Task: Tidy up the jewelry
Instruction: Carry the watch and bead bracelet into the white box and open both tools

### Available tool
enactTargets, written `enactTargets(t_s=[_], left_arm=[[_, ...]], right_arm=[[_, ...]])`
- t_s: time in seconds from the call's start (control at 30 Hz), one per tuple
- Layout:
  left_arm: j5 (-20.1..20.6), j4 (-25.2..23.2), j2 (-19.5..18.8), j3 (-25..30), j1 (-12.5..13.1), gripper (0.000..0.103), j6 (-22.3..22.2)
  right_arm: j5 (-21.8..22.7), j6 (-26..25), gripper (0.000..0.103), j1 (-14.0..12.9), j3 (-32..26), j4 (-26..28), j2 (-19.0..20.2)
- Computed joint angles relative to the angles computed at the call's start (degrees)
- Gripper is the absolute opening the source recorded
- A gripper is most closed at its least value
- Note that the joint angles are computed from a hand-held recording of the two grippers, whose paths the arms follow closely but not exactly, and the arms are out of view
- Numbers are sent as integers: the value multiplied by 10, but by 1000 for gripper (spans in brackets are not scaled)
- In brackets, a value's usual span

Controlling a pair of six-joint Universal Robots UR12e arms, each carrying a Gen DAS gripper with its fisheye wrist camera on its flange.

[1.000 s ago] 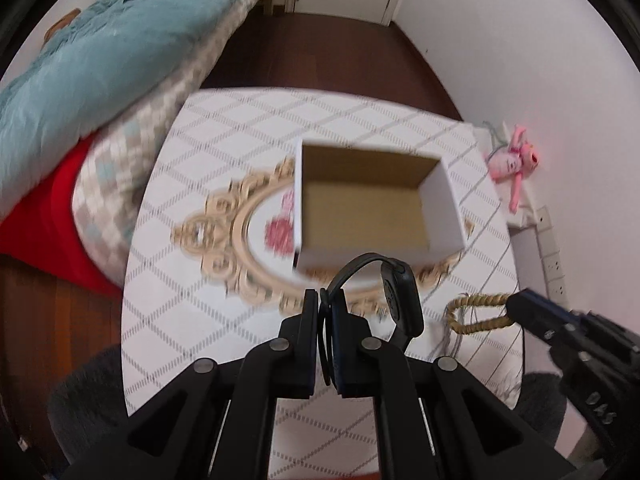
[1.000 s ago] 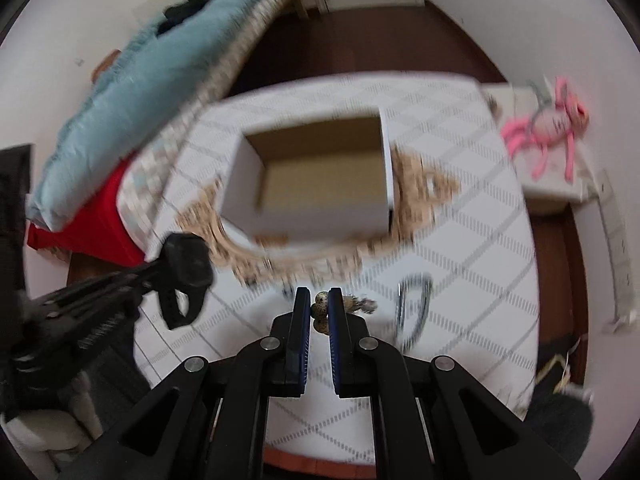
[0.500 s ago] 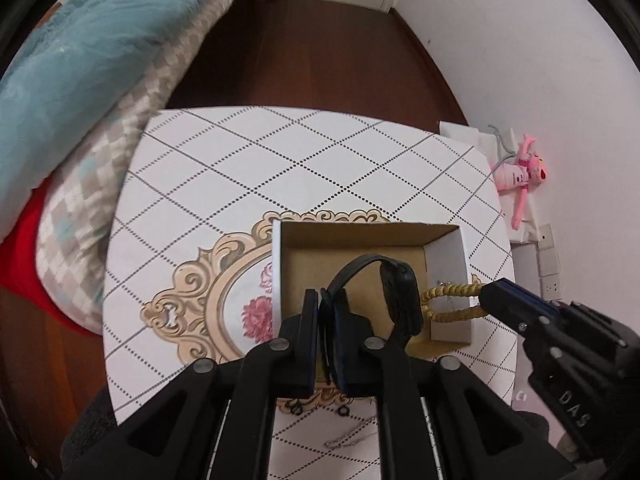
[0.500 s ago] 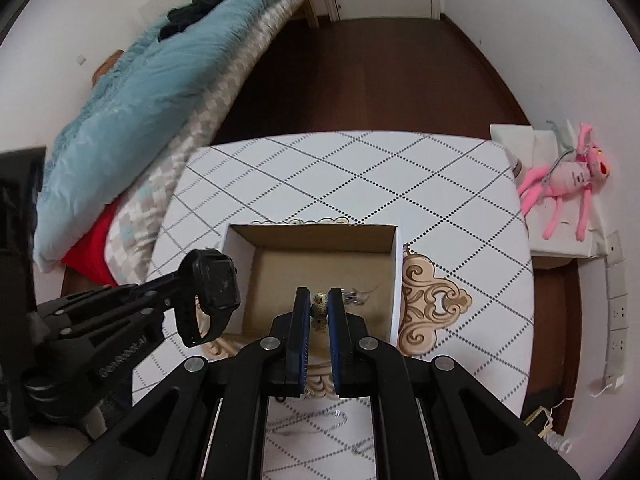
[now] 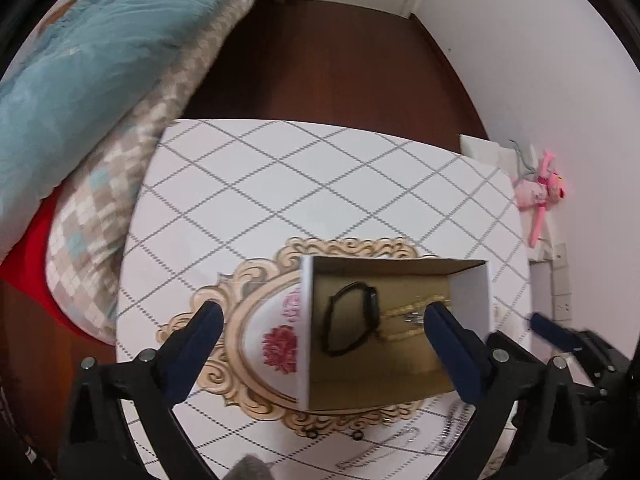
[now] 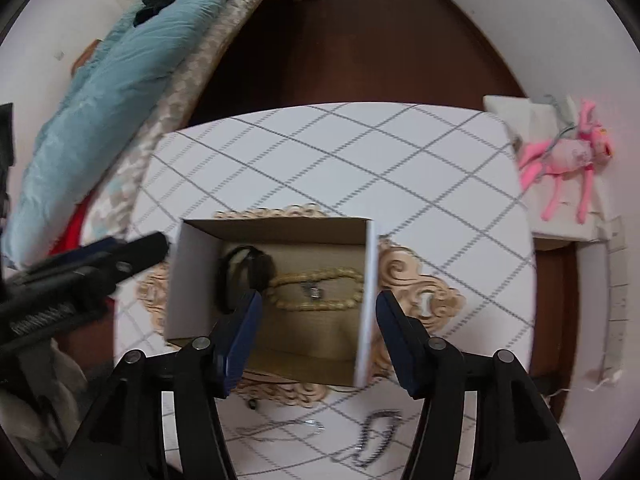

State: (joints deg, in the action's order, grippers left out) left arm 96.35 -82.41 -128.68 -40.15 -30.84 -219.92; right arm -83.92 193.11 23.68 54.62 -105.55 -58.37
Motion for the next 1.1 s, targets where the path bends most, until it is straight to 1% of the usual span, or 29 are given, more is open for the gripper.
enactTargets(t_s=[0.03,0.1,0.17,0.27,0.33,0.47,0.67,0.97,1.1], left_arm=[[11,7,5,-11,-2,103,-3],[44,21,15,-34,-9,103,-3],[82,35,23,-57,-18,103,-2],[92,30,26,-69,-23,103,3],[92,29,29,-77,-25,103,3],[95,33,33,-86,-29,103,-1],[105,39,36,-87,-37,103,-1],[137,66,57,-100,-53,103,-6],[149,65,64,-101,-60,103,-11]], right_arm=[[-23,3,82,4,5,-1,-2],[-56,8,99,10,17,-7,-7],[-77,11,100,15,33,-16,-12],[-114,20,103,23,56,-25,-19],[-126,25,103,26,66,-32,-21],[-142,40,103,28,84,-47,-29],[-161,48,103,30,101,-69,-41],[-190,55,103,36,134,-125,-78],[-199,57,103,39,151,-149,-96]])
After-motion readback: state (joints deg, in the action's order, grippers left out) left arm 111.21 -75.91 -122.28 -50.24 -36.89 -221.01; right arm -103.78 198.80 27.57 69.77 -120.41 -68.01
